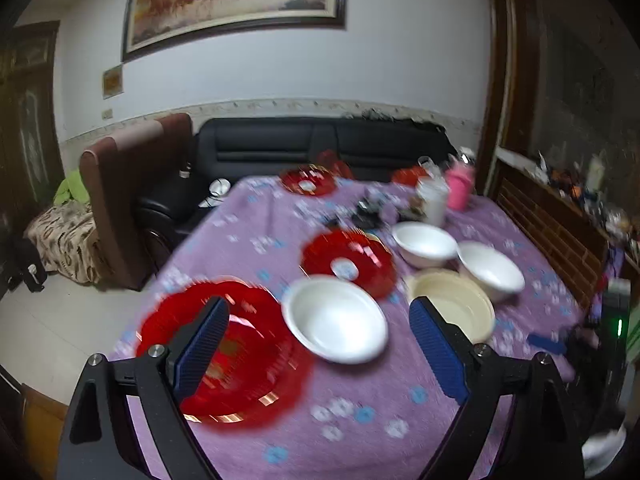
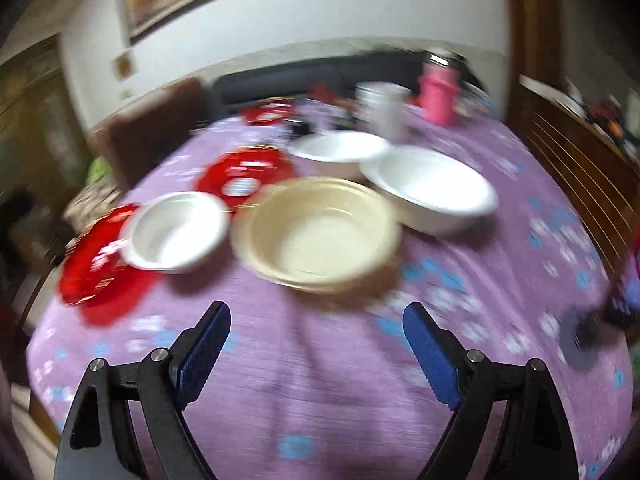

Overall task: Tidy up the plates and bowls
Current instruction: 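Move the left tool toward the large red wedding plate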

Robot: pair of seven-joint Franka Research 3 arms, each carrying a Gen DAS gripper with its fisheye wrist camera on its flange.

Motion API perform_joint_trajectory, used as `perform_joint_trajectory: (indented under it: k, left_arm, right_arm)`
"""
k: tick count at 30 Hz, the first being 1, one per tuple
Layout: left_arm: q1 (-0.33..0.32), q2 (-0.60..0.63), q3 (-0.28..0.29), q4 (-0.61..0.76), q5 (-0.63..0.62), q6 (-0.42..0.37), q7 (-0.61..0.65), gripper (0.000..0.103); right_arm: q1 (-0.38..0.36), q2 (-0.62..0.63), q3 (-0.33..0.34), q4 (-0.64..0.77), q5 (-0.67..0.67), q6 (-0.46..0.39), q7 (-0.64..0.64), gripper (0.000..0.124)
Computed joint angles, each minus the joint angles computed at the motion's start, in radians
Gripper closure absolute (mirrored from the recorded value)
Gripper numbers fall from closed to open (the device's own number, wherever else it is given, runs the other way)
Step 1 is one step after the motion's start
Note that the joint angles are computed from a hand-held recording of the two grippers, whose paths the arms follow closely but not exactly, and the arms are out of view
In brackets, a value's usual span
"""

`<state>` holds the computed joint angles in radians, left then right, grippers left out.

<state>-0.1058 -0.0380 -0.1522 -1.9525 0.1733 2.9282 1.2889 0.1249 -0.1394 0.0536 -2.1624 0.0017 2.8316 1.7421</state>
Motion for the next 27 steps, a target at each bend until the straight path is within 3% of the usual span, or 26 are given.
perform_joint_trajectory:
  k: [4, 6, 8, 10, 12, 14, 15, 16, 17, 21, 24, 25, 27]
  left_arm:
    - [0.003, 0.082, 0.001, 0.148, -0.253, -0.207, 0.250, 0.011]
    - [0.013, 0.070, -0.003, 0.119, -0.268, -0.166, 0.238, 0.011]
    - [0.019, 0.041, -0.010, 0.064, -0.377, -0.108, 0.306, 0.011]
    - [0.010, 0.016, -0.007, 0.011, -0.532, -0.061, 0.403, 0.011]
    - [0.008, 0.024, -0.001, -0.026, -0.502, -0.027, 0.362, 0.011]
    - [-0.012, 0.060, 0.035, -0.040, -0.428, -0.059, 0.276, 0.011]
    - [-0.004, 0.069, 0.032, -0.047, -0.487, -0.076, 0.297, 0.011]
    - [0.037, 0.078, -0.007, -0.054, -0.617, -0.120, 0.352, 0.011]
    - [0.060, 0.071, -0.030, -0.067, -0.779, -0.154, 0.450, 0.011]
    - [0.004, -0.028, -0.017, -0.166, -1.101, -0.074, 0.742, 0.011]
    - [-0.039, -0.078, 0.002, -0.220, -1.101, 0.010, 0.766, 0.011]
    - [-0.052, -0.087, 0.013, -0.230, -1.100, 0.023, 0.767, 0.011]
    - [-0.075, -0.090, 0.035, -0.239, -1.097, 0.034, 0.751, 0.011]
  right_arm:
    - [0.102, 0.077, -0.035, 0.110, 0.332, -0.040, -0.273, 0.033]
    - [0.112, 0.109, -0.034, 0.148, 0.466, -0.055, -0.353, 0.033]
    - [0.110, 0.140, -0.027, 0.177, 0.547, -0.060, -0.399, 0.033]
    - [0.113, 0.163, -0.015, 0.183, 0.450, -0.050, -0.356, 0.033]
    - [0.133, 0.192, 0.003, 0.190, 0.328, -0.058, -0.322, 0.033]
    - [0.165, 0.201, 0.014, 0.173, 0.190, -0.050, -0.284, 0.037]
    - [0.186, 0.199, 0.013, 0.155, 0.076, -0.036, -0.229, 0.039]
    - [0.196, 0.196, 0.016, 0.141, 0.032, -0.028, -0.214, 0.039]
    - [0.198, 0.194, 0.025, 0.131, 0.054, -0.028, -0.239, 0.039]
    - [0.179, 0.145, 0.025, 0.068, 0.215, -0.016, -0.317, 0.039]
    - [0.163, 0.073, 0.012, -0.022, 0.269, 0.049, -0.346, 0.039]
    - [0.153, 0.045, 0.013, -0.055, 0.237, 0.067, -0.319, 0.039]
    - [0.073, -0.010, 0.063, -0.128, 0.025, 0.128, -0.160, 0.039]
